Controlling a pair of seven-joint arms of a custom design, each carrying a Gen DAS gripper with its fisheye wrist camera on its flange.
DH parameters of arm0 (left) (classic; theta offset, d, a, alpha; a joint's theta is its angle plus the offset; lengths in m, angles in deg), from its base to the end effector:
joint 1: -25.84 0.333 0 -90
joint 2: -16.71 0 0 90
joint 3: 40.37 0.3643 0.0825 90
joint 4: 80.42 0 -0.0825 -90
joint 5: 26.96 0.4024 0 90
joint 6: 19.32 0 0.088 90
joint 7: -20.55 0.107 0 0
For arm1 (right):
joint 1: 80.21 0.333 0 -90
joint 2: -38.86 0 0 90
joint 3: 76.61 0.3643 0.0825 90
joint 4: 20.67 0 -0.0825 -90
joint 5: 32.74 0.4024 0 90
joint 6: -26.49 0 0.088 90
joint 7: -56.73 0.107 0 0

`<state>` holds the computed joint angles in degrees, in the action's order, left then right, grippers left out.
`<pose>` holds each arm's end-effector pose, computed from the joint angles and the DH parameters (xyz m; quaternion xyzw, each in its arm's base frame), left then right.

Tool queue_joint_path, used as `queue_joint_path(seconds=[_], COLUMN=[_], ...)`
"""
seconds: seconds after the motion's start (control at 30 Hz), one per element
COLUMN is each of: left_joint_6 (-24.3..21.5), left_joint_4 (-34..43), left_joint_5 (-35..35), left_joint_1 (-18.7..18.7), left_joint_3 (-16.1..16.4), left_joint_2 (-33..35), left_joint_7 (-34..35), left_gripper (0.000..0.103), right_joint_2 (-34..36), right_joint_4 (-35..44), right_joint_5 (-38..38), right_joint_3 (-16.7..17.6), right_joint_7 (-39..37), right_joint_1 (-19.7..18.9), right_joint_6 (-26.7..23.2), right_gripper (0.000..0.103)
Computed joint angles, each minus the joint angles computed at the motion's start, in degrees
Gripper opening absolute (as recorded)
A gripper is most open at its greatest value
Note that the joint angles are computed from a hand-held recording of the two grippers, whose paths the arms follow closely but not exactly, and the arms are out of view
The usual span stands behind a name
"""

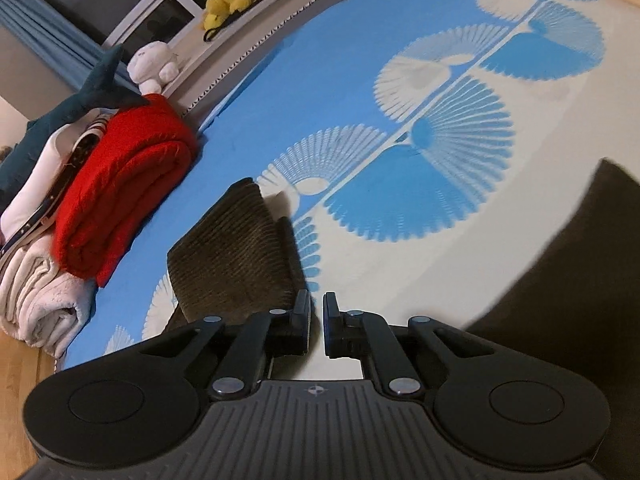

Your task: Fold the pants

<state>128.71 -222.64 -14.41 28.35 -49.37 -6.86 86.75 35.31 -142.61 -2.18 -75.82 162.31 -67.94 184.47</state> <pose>0.4486 -0.0613 0.5263 -0.7275 0.6306 -0.1587 0.2191 0.5758 0.1121 0.5515 -0.4858 0.7915 -0.0160 0.3705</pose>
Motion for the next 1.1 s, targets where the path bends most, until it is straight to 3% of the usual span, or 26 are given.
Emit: queue_joint_path(seconds=[0.33, 0.57, 0.77, 0.9, 1.03, 1.1], left_joint_6=[3.16, 3.90, 3.58, 4.01, 4.75, 5.16], left_joint_4=[6.09, 7.71, 9.82, 11.33, 12.77, 13.66], left_joint_5=[0.20, -1.05, -1.82, -3.82, -5.08, -6.29], left_joint_1=[-2.95, -3.71, -3.65, -4.48, -5.32, -5.91], left_joint_3=[-1.67, 0.31, 0.68, 0.92, 0.69, 0.53], left_joint_2=[8.72, 11.49, 14.61, 16.80, 19.14, 20.63], left_joint_7=[-2.92, 0.88, 2.58, 4.85, 6.68, 7.81], left_gripper=[0.016, 0.017, 0.018, 0.032, 0.037, 0.044], right_joint_2=[16.00, 23.93, 27.20, 27.82, 27.96, 27.99], right_joint_4=[12.24, 19.61, 23.30, 24.14, 24.39, 24.47], right_joint_5=[4.20, -4.95, -2.56, -3.86, -5.97, -7.83], right_joint_3=[4.07, 4.04, 8.34, 7.66, 7.12, 6.40], right_joint_7=[-5.00, -3.84, -10.41, -11.03, -11.56, -11.09], right_joint_1=[-1.91, -1.44, -4.94, -4.04, -3.12, -2.30], right_joint_6=[-0.58, -2.00, -1.67, -1.73, -1.48, -1.45], right_gripper=[0.010, 0.010, 0.014, 0.014, 0.016, 0.016])
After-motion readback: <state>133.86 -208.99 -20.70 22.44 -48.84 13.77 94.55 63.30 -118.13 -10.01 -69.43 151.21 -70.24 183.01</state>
